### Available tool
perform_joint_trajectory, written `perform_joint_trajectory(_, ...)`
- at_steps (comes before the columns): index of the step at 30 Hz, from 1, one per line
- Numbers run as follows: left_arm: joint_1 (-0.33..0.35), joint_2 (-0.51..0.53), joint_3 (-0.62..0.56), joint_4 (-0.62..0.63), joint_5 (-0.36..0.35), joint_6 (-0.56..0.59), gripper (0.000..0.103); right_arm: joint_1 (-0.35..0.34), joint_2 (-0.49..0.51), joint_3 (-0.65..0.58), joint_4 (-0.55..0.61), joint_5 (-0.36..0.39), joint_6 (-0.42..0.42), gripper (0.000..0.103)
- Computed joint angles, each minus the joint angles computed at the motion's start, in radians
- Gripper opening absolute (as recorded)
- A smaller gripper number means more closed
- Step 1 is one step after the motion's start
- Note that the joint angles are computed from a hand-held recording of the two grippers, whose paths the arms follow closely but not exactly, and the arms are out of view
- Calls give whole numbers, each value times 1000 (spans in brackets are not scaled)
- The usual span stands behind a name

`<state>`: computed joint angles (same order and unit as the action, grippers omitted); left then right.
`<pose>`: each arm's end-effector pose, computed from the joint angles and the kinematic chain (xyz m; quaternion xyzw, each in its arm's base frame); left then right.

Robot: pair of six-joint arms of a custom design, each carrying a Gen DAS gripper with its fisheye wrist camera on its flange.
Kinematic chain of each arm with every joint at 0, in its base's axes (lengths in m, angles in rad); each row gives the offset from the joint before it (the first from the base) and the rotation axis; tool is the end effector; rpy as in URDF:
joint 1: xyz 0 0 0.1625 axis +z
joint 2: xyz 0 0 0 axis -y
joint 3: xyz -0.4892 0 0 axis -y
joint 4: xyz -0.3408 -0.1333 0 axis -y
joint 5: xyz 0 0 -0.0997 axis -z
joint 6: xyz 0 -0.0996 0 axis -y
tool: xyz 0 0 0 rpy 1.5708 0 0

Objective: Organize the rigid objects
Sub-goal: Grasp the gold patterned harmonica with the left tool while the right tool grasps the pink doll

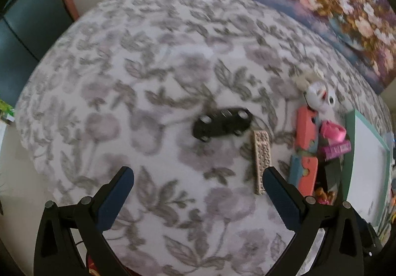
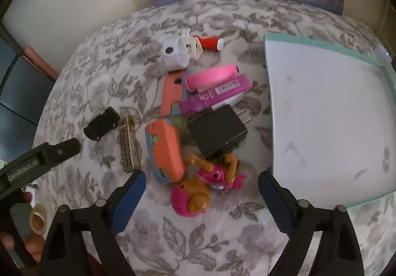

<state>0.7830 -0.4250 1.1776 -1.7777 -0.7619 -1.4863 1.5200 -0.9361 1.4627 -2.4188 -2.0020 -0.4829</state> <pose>-0.3825 -0.6704 0.0207 -0.2033 0.8682 -0.2397 0.3841 0.0556 -0.7116 0.3308 0.1733 -0.9492 0.0951 0.2449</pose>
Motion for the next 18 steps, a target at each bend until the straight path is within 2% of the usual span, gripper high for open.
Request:
perform_joint_trajectory(7, 26, 45, -38, -56, -51, 64, 99, -3, 0, 13, -9, 5, -28, 89)
perform_joint_trajectory(13, 42, 72, -50, -128, -71, 119, 87, -5, 7, 12, 9, -1, -39, 85)
perform_joint_trajectory(18, 49, 99, -77, -165, -73, 177, 72, -6, 18, 8, 17, -20, -46, 82)
